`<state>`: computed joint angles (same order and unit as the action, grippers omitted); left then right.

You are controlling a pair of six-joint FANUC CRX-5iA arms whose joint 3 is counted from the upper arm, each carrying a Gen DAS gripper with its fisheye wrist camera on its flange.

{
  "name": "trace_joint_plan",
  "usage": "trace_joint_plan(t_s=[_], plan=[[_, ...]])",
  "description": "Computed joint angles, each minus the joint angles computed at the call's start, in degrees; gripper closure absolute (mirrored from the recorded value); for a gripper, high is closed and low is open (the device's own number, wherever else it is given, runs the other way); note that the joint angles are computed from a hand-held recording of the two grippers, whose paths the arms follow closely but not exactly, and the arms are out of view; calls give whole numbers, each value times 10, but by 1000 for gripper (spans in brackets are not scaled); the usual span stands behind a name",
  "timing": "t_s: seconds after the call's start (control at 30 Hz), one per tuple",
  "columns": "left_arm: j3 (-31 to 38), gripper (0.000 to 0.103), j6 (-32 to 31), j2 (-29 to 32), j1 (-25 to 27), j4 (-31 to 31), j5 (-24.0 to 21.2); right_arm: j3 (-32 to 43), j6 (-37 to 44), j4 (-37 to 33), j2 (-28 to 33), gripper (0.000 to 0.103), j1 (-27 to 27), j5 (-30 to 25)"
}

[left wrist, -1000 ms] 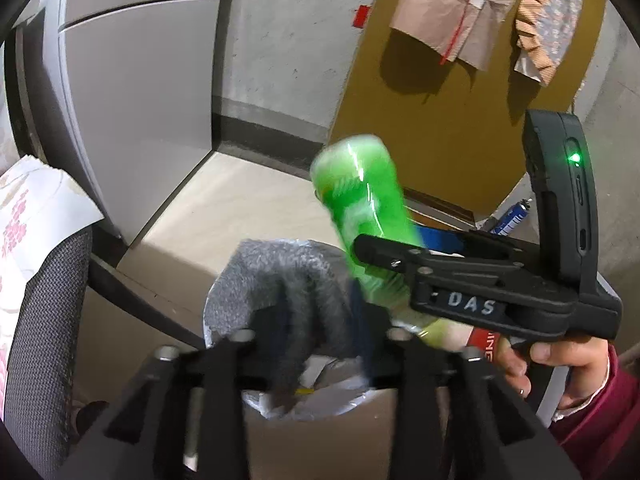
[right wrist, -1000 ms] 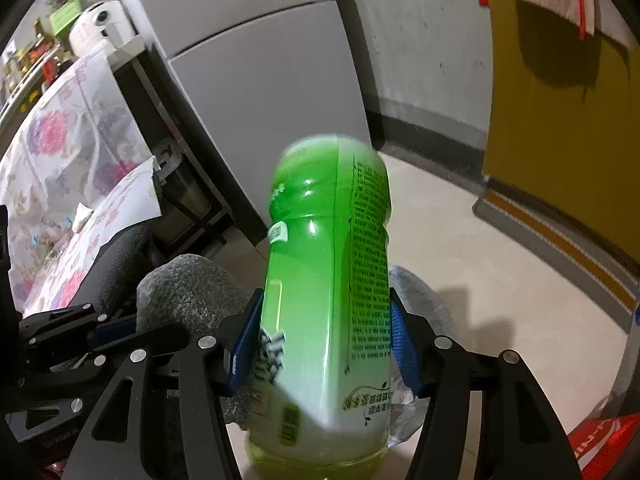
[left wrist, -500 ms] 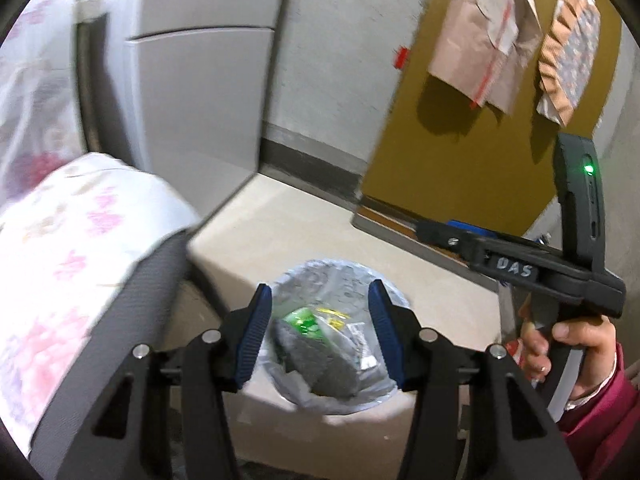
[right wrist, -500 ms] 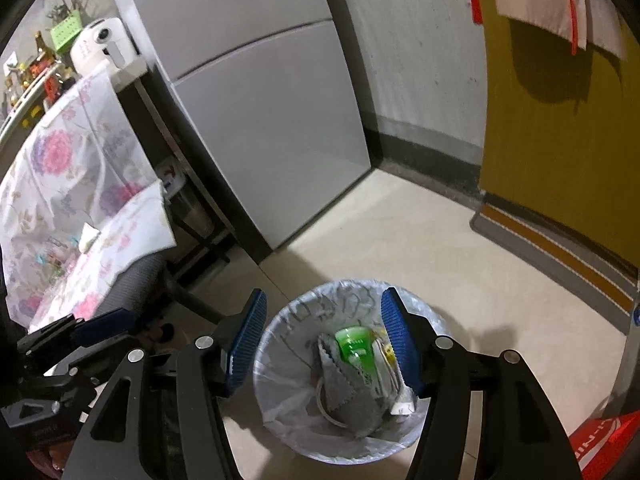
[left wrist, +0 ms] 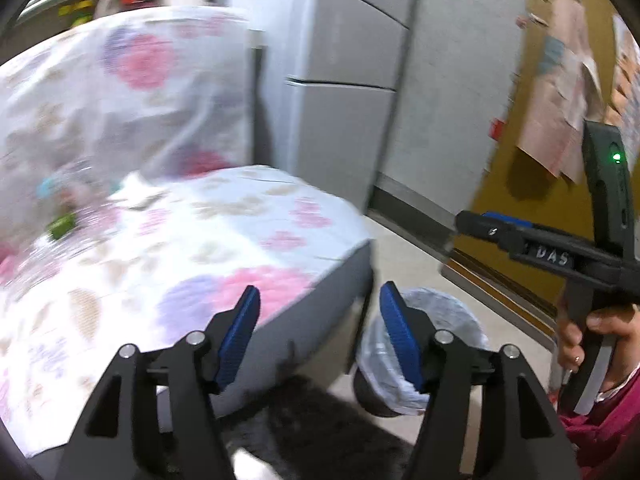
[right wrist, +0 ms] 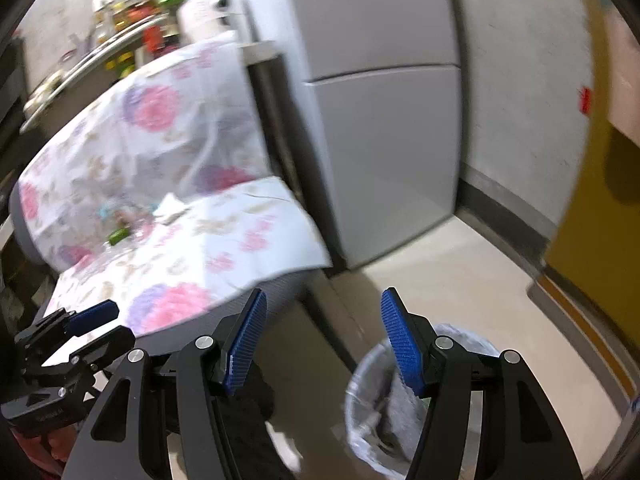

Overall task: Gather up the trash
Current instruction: 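Move both open tools back over the chair seat, then grasp the clear plastic bottle with the right tool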

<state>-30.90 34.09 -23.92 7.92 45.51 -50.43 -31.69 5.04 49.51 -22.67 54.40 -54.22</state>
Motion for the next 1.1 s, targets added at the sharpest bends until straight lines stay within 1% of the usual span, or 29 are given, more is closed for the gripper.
trace_joint_plan(t_s=[0.07, 0.13, 0.17, 0.27, 0.33, 0.4, 0.5, 0.73, 0.87, 0.9, 0.97, 1.03, 1.1], plan=[[-5, 39, 2, -11, 37, 6, -7, 27, 25, -1, 27, 42, -1, 19], [-7, 36, 8, -16, 75, 6, -9, 49, 48, -3, 50, 39, 0, 32], [-5, 36, 12, -16, 86, 4, -9, 65, 64, -4, 67, 34, 0, 40], [4, 35, 23, -10, 130, -3, -9, 111, 119, -25, 109, 33, -1, 58], [10, 34, 30, -5, 153, -4, -2, 144, 161, -49, 138, 33, -6, 70], [19, 28, 42, 4, 170, -11, 11, 178, 201, -71, 167, 32, -10, 81], [38, 27, 61, 24, 198, -24, 30, 232, 264, -105, 215, 32, -19, 93], [95, 27, 114, 86, 222, -65, 54, 388, 410, -218, 336, 32, -48, 100], [133, 27, 138, 125, 220, -89, 72, 492, 493, -257, 415, 32, -61, 98], [144, 27, 144, 136, 218, -96, 76, 531, 519, -271, 443, 33, -65, 93], [171, 27, 161, 161, 214, -113, 81, 583, 547, -284, 480, 33, -72, 91], [191, 27, 172, 182, 213, -122, 82, 650, 581, -306, 527, 34, -81, 83], [212, 27, 181, 206, 210, -128, 81, 719, 622, -340, 571, 34, -91, 68]])
